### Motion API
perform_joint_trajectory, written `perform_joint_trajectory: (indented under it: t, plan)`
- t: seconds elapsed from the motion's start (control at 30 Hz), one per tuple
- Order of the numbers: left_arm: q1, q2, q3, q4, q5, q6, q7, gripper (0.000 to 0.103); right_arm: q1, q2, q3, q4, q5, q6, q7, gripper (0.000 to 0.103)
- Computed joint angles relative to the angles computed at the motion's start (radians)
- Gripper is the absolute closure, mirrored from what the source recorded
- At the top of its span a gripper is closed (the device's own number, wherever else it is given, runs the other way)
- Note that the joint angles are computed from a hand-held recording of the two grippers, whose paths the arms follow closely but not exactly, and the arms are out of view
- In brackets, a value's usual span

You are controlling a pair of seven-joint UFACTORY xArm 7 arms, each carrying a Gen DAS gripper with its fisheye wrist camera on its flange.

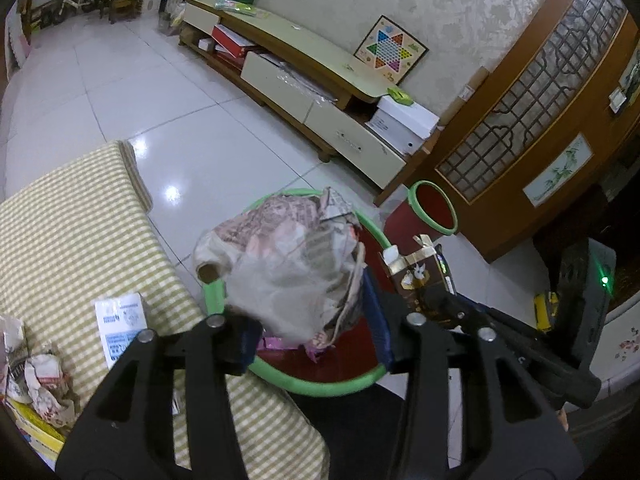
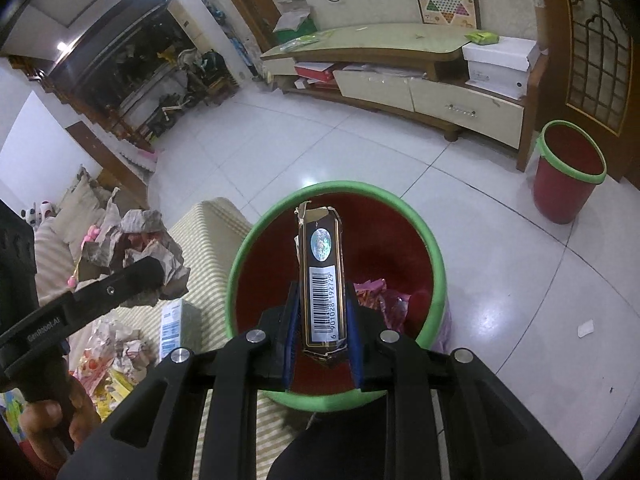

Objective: Collect trash
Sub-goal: 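Move both tools over the bin and open them to drop paper and box, then grasp the Pocky wrapper with the left tool while the right tool grasps the milk carton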

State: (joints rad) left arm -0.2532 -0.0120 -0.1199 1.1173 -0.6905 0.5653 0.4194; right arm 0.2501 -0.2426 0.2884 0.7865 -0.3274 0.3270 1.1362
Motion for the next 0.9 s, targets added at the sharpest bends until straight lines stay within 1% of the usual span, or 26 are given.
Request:
perform_joint_trajectory:
  t: [0.03,0.1,0.13,0.2,0.37,0.43,0.57,0.63,0.73,0.8,0.87,0.9]
  plan:
    - [-0.001,-0.002,-0.001,-0.004,0.001,-0.004,-0.002,0.048,-0.003,0.002,0.0,0.002,-0.004,0.003,0.0,0.08]
    - [-0.001,-0.005,-0.002,-0.005,0.013,-0.016,-0.016,0.04,-0.002,0.013,-0.009,0.008,0.001,0.007,-0.01,0.073]
    - [-0.003,-0.01,-0.002,-0.009,0.011,-0.023,-0.014,0.039,-0.006,0.016,-0.008,0.012,-0.005,0.009,-0.006,0.063]
    - [-0.004,-0.024,-0.001,-0.019,0.018,-0.033,-0.014,0.034,-0.012,0.021,-0.003,0.022,-0.025,0.023,0.005,0.057]
    - [-0.01,-0.074,0.012,-0.049,0.05,-0.05,-0.013,0.033,0.005,0.022,0.006,0.046,-0.042,0.06,0.016,0.056]
    - [-0.011,-0.104,0.025,-0.07,0.045,-0.051,-0.006,0.033,0.016,0.024,0.008,0.057,-0.045,0.074,0.015,0.056]
    - [-0.007,-0.2,0.061,-0.147,0.044,-0.066,-0.031,0.033,0.052,0.029,0.028,0.088,-0.05,0.111,0.018,0.054]
    - [0.0,-0.245,0.079,-0.186,0.068,-0.069,-0.05,0.033,0.077,0.043,0.038,0.112,-0.048,0.131,0.011,0.054]
    - [0.038,-0.333,0.111,-0.27,0.164,-0.061,-0.062,0.031,0.122,0.071,0.043,0.143,-0.027,0.143,-0.008,0.053]
    - [0.089,-0.382,0.128,-0.319,0.279,-0.041,-0.064,0.031,0.15,0.095,0.046,0.168,-0.02,0.155,-0.019,0.047]
    - [0.161,-0.416,0.14,-0.36,0.399,-0.038,-0.083,0.031,0.18,0.126,0.05,0.199,-0.017,0.169,-0.033,0.047]
    - [0.192,-0.42,0.164,-0.369,0.436,-0.024,-0.082,0.031,0.194,0.141,0.049,0.213,-0.018,0.175,-0.038,0.047]
